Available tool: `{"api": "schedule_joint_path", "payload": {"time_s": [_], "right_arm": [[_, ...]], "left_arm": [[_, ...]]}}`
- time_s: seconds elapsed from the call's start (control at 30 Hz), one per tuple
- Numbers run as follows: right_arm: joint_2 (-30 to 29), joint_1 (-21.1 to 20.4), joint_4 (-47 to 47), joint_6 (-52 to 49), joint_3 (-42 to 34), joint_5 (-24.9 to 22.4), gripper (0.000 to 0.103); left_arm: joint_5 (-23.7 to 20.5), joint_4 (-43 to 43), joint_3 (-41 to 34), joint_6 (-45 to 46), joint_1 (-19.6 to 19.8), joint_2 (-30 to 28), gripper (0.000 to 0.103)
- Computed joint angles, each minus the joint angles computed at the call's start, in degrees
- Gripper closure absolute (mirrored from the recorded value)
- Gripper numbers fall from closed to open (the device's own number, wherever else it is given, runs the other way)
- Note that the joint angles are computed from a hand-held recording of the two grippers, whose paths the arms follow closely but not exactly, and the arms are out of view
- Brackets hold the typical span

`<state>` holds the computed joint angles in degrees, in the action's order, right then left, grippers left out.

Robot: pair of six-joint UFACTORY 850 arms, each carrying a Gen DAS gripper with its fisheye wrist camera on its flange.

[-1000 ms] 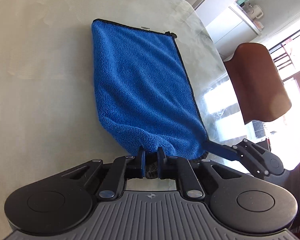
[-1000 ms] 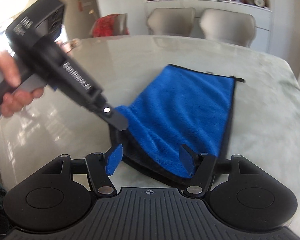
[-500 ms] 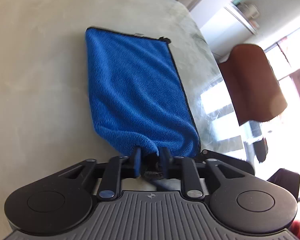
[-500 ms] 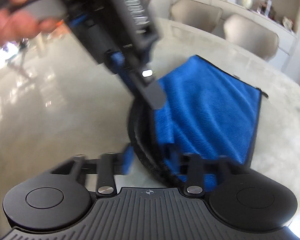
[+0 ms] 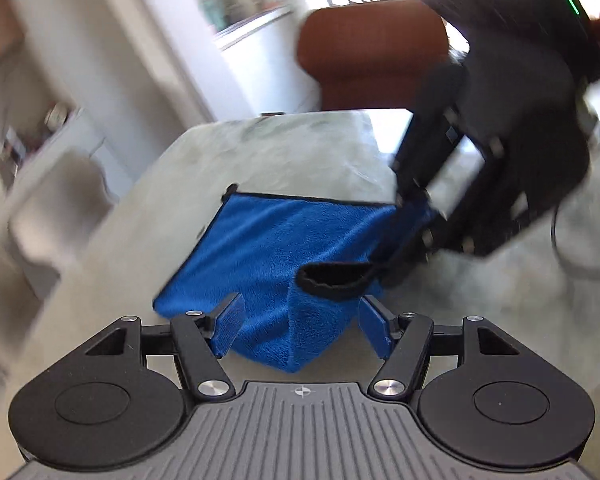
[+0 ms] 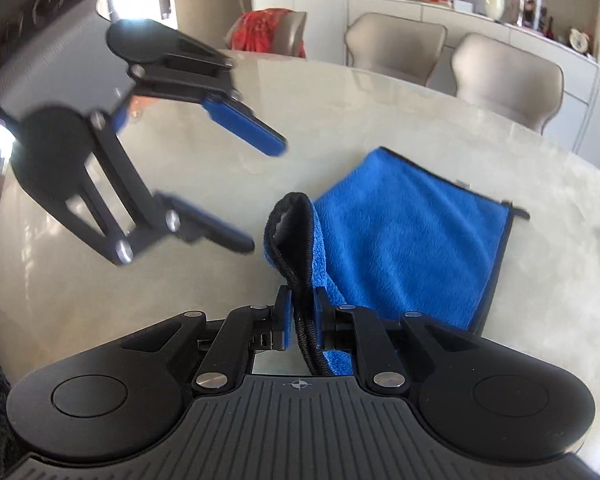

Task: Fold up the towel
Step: 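Grasp the folded towel end with the left gripper while the right gripper grasps beside it, then lift the held towel end with both grippers and fold it over the towel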

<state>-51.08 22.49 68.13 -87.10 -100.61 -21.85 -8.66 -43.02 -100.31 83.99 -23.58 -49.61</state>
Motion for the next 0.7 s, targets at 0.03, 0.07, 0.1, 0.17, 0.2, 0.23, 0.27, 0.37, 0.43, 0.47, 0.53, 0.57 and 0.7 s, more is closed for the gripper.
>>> {"api": "schedule_joint_path", "payload": {"time_s": [0.03, 0.07, 0.1, 0.17, 0.2, 0.23, 0.27, 0.37, 0.43, 0.47, 0.53, 0.57, 0.7], "right_arm": [[-0.2, -0.1, -0.7, 0.2, -0.4, -0.4, 0.091], [-0.2, -0.2, -1.1, -0.2, -0.8, -0.9, 0.091], [-0.3, -0.3, -1.5, -0.3, -1.1, -1.4, 0.091], [-0.4, -0.4, -2.6, -0.6, -1.4, -2.6, 0.091], [-0.4, -0.4, -3.1, -0.9, -1.5, -3.2, 0.091], [-0.5, -0.5, -3.9, -0.7, -1.7, -4.0, 0.091], [-0.5, -0.6, -3.8, -1.1, -1.8, -4.3, 0.091], [-0.6, -0.7, -3.5, -0.6, -1.9, -4.4, 0.091], [-0.3, -0.7, -3.2, -0.8, -1.5, -3.4, 0.091], [-0.1, -0.6, -3.7, -0.6, -1.2, -2.6, 0.091], [0.6, -0.3, -4.5, -0.4, -0.2, -0.5, 0.09], [0.9, -0.3, -5.4, 0.4, 0.4, 0.0, 0.087], [2.5, -0.5, -7.5, 1.5, 3.1, 0.5, 0.057]], "left_arm": [[-0.3, 1.2, -0.9, 0.3, 0.0, -0.8, 0.036], [-0.8, 2.7, -2.0, 0.2, 0.0, -1.7, 0.036], [-1.1, 3.1, -2.7, 0.6, 0.0, -2.3, 0.036], [-1.8, 6.4, -5.2, -0.2, -0.2, -4.3, 0.036], [-2.0, 7.4, -6.3, 0.0, -0.3, -5.0, 0.036], [-2.3, 7.7, -7.0, 0.6, -0.4, -5.7, 0.036], [-2.6, 7.3, -7.5, 1.6, -0.4, -6.2, 0.036], [-9.4, 17.8, -12.8, -7.2, -0.5, -9.2, 0.061], [-13.6, 21.1, -15.6, -11.2, -0.4, -10.6, 0.077], [-14.8, 21.1, -16.3, -11.8, -0.3, -10.9, 0.083], [-15.7, 20.4, -16.6, -13.4, 0.0, -11.0, 0.092], [-16.1, 20.1, -16.7, -14.2, 0.2, -11.1, 0.093], [-16.1, 16.8, -15.6, -12.1, 0.6, -10.2, 0.093]]}}
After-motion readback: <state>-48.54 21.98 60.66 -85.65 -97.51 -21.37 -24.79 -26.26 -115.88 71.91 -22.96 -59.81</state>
